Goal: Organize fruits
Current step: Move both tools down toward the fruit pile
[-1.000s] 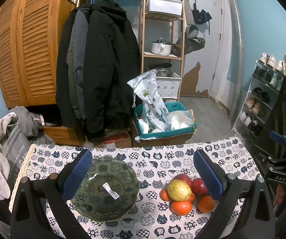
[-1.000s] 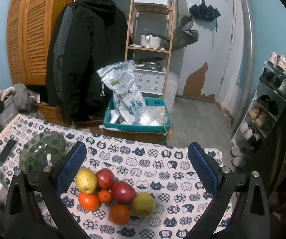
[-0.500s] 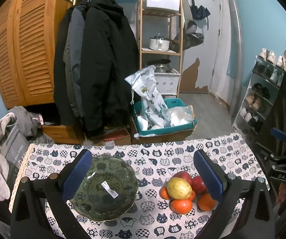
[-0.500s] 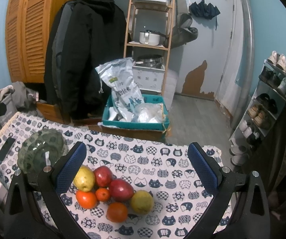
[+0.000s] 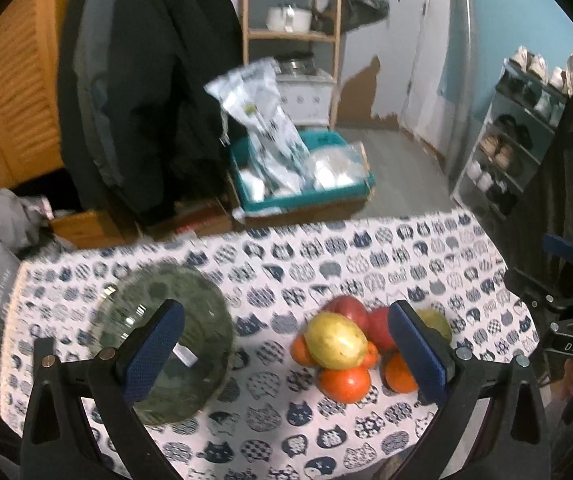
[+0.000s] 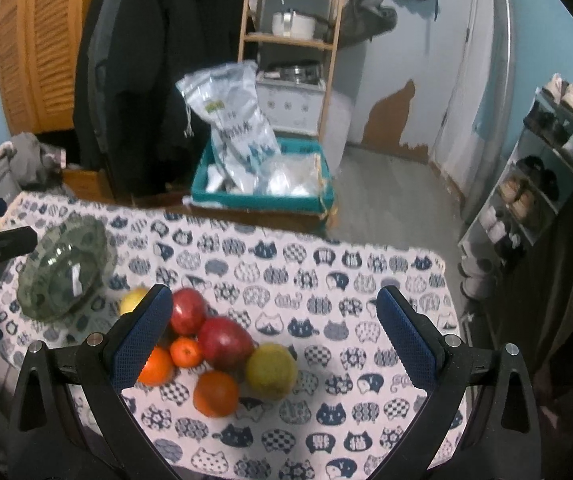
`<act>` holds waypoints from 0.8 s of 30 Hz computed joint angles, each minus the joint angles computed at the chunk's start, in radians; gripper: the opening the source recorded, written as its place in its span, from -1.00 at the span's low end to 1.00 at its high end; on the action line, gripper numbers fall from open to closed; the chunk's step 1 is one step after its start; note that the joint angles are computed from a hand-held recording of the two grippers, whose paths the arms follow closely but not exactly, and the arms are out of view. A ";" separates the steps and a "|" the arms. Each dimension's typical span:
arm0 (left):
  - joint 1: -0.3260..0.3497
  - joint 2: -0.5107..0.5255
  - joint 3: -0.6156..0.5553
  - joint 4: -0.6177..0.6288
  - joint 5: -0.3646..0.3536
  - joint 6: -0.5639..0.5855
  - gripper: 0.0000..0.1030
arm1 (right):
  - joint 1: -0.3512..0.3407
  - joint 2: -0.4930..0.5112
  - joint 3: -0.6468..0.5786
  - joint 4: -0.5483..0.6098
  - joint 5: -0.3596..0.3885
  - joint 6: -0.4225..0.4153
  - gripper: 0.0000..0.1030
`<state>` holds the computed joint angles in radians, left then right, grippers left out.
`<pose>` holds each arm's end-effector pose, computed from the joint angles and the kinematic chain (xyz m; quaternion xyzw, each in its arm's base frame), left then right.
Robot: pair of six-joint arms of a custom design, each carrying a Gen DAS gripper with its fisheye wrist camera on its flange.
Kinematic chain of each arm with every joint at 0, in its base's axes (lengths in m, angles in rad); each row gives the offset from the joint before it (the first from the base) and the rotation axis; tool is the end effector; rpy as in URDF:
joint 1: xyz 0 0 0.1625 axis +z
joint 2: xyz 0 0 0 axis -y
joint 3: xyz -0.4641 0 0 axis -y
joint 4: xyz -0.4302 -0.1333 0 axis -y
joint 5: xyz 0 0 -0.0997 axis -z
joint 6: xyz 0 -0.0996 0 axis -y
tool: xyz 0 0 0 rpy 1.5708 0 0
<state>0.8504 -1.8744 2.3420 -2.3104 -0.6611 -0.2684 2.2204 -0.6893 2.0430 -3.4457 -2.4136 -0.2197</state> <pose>-0.0767 -0.4087 0.3793 0.1414 0.8807 -0.3138 0.3254 0.3919 -0.4185 0.0297 0.2757 -0.8441 0.3140 0.3360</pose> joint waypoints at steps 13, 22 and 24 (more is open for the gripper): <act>0.148 0.176 -0.044 -0.017 -0.110 -0.010 0.98 | -0.091 -0.014 0.002 0.250 0.026 0.157 0.93; 0.219 0.280 -0.071 -0.027 -0.167 -0.016 0.98 | -0.148 0.014 -0.010 0.329 0.042 0.192 0.93; 0.232 0.304 -0.075 -0.034 -0.172 -0.011 0.97 | -0.163 0.021 -0.012 0.344 0.053 0.199 0.93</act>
<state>1.0822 -1.5701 2.2668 -2.3444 -0.8332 -0.2796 2.0573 -0.6686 2.0311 -3.1018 -2.3603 -0.0207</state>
